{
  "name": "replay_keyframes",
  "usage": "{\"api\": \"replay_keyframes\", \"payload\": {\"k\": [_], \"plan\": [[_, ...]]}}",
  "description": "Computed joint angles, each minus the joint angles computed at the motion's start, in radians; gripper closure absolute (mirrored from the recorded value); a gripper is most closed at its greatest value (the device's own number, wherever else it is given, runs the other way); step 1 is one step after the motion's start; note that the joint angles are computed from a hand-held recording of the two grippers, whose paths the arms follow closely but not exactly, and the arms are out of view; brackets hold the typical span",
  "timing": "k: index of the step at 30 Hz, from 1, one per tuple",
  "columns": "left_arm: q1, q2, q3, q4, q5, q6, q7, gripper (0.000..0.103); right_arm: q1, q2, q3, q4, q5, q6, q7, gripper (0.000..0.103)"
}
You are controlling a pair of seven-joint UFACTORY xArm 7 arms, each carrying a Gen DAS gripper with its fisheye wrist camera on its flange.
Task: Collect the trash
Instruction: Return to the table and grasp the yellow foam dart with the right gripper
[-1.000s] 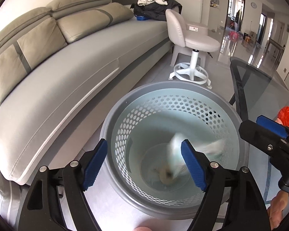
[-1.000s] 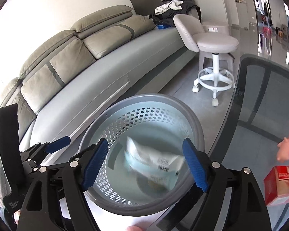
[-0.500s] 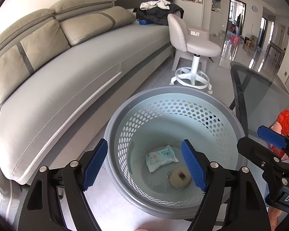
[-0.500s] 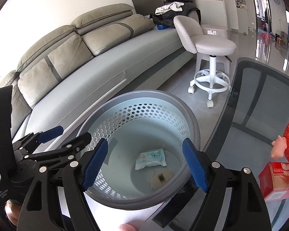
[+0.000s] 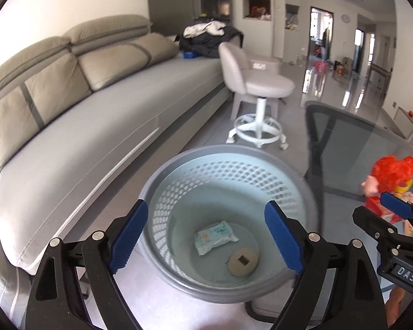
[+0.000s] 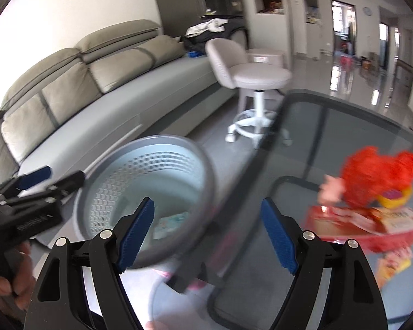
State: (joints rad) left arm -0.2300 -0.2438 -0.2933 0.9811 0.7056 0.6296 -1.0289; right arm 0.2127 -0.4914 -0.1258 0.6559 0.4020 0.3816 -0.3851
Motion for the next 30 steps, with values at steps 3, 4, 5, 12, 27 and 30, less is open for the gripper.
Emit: {"api": "replay_keyframes", "payload": {"k": [3, 4, 5, 12, 27, 30], "plan": [[-0.012, 0.001, -0.021, 0.012, 0.018, -0.005, -0.014, 0.015, -0.065, -0.068, 0.002, -0.049, -0.046, -0.006, 0.022, 0.027], [-0.019, 0.004, -0.026, 0.019, 0.02, -0.009, -0.016, 0.014, -0.085, -0.094, -0.005, -0.065, -0.061, -0.004, 0.025, 0.027], [-0.027, 0.009, -0.033, 0.026, 0.023, -0.015, -0.021, 0.014, -0.108, -0.119, -0.013, -0.079, -0.077, -0.002, 0.028, 0.027], [-0.096, 0.086, -0.064, 0.11, 0.073, -0.016, -0.063, 0.011, -0.238, -0.219, -0.077, -0.139, -0.161, 0.004, 0.038, 0.027], [-0.354, 0.375, -0.003, 0.36, 0.162, 0.031, -0.088, 0.009, -0.429, -0.143, -0.216, -0.141, -0.196, 0.079, -0.068, 0.025], [-0.398, 0.412, 0.023, 0.38, 0.15, 0.028, -0.063, 0.009, -0.446, -0.107, -0.227, -0.133, -0.184, 0.09, -0.102, 0.025]]}}
